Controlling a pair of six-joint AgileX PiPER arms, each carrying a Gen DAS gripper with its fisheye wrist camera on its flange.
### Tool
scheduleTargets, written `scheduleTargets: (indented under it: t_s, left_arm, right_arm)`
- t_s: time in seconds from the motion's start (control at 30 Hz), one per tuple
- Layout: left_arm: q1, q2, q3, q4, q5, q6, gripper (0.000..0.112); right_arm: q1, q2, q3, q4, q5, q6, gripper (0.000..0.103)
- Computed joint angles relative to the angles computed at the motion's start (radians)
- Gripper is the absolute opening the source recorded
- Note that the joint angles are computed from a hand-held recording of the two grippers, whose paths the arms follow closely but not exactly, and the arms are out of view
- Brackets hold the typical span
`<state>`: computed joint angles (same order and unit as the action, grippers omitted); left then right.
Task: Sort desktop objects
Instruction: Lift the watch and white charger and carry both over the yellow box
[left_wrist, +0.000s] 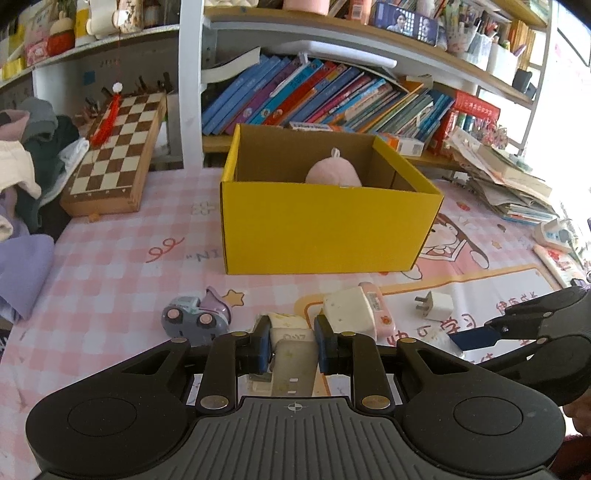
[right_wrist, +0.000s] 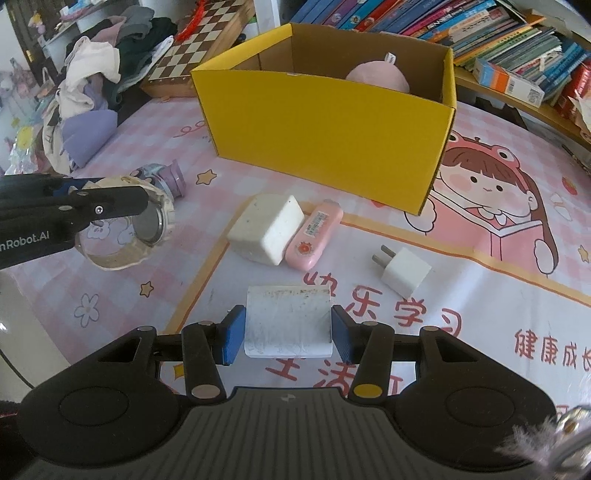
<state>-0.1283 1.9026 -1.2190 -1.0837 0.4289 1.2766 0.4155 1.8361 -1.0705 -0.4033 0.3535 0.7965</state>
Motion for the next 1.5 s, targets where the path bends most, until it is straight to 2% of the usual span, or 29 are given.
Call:
scheduleTargets:
  t_s: [0.5,0.77,1.17,1.5]
  left_arm:
    - [0.059,-0.045,0.046,-0.12,0.082,0.176,0.022]
    - [0.101,-0.076,0.055,-0.143,0.151,0.237,0.022]
    - [0.136,-0.108,0.046,-0.144,0.232,0.27,0.022]
    - [0.139,-0.108,0.0,-0.148,0.268,0.256,0.022]
  right_arm:
    - [0.088,-0.069,0.067,-0.238,0.055,0.365,0.047]
    - [0.126,-0.117,0.097,-0.298,0.102,0.505,0.047]
    - [0.168,-0.156,0.113,-0.303,0.156,0.553,0.047]
    - [0.135,-0.176,0.104,-0.195,0.203,0.41,0.047]
